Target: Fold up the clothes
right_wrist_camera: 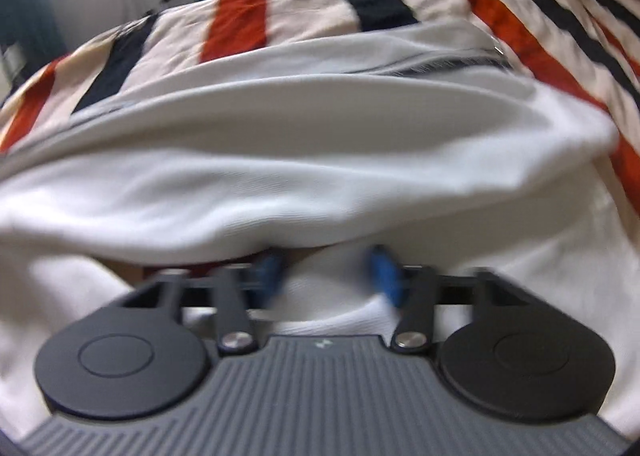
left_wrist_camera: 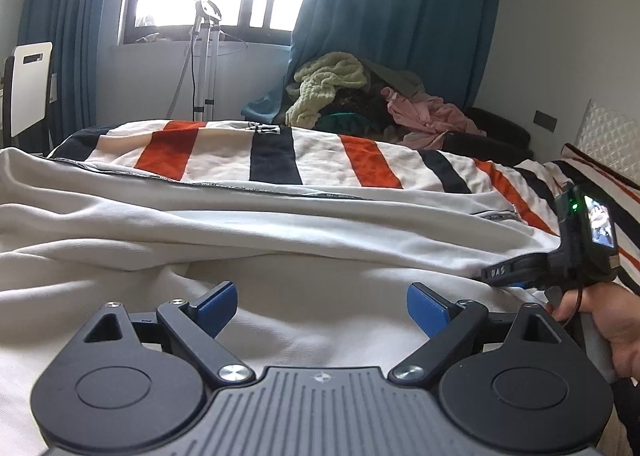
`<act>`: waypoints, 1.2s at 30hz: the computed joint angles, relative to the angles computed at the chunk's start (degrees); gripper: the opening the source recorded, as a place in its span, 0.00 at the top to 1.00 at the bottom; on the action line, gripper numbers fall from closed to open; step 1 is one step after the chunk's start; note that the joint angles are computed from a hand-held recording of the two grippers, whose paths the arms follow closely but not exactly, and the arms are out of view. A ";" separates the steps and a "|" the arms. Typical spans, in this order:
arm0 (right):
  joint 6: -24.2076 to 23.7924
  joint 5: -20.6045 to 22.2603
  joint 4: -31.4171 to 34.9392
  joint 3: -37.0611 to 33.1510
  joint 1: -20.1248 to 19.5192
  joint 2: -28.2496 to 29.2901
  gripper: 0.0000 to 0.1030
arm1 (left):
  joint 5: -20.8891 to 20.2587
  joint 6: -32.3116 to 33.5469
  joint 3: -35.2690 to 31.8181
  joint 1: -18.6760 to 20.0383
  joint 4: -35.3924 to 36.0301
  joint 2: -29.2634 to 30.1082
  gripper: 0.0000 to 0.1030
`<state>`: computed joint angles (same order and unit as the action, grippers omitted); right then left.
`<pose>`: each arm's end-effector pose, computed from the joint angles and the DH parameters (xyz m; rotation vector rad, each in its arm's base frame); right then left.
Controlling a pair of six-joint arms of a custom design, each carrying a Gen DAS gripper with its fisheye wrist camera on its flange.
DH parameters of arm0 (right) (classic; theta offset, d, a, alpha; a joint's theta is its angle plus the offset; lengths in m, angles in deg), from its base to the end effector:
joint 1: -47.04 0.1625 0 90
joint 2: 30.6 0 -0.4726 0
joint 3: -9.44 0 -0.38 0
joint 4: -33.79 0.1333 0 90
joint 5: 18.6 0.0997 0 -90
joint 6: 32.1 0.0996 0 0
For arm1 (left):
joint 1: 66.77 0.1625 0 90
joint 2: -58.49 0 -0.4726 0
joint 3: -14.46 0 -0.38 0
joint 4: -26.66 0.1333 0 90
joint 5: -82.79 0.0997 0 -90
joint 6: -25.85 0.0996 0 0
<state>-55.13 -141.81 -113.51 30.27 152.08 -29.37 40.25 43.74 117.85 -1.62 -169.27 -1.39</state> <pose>0.3237 -0.9011 -0.0009 0.5760 -2.3763 0.7207 -0.0724 -0.6482 0.3669 0.2401 2.1216 -1.3028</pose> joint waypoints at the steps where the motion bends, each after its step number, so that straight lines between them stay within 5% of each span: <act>1: -0.83 -0.09 -0.91 1.01 0.13 -0.47 0.85 | 0.05 0.14 0.02 -0.05 -0.19 0.00 0.10; 4: 0.36 1.54 -5.10 5.86 0.00 -3.01 0.94 | 0.24 0.11 0.16 -0.10 -0.58 -0.17 0.10; 11: 4.59 7.14 -19.83 9.87 -0.45 -5.32 0.95 | 0.14 -0.29 0.18 -0.26 -1.55 -0.55 0.10; 18: 6.74 8.07 -11.48 -3.54 -2.45 1.26 0.94 | 1.30 0.10 -0.23 -0.20 -1.87 -0.06 0.10; 24: 7.20 10.12 -20.04 12.94 -1.89 -7.01 0.86 | 2.16 0.12 -0.60 -0.31 -2.96 -0.01 0.10; 26: 5.96 10.36 -23.75 19.49 -1.44 -10.44 0.54 | 2.77 0.82 -0.27 -0.57 -3.96 -0.14 0.10; 28: 4.49 12.46 -28.07 26.84 -1.39 -14.32 0.33 | 3.46 1.57 0.27 -0.98 -5.16 -0.32 0.10; 32: 3.69 12.59 -35.82 38.75 -1.27 -20.97 0.35 | 4.68 2.76 1.68 -1.94 -7.33 -1.14 0.10; 36: 15.36 9.65 -41.21 48.45 -2.74 -27.20 0.35 | 5.34 -0.41 3.48 -2.66 -6.37 -3.29 0.09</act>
<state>-39.77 -132.16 -154.73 78.72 149.34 -56.57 45.59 43.32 121.33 -4.28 -175.64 -4.67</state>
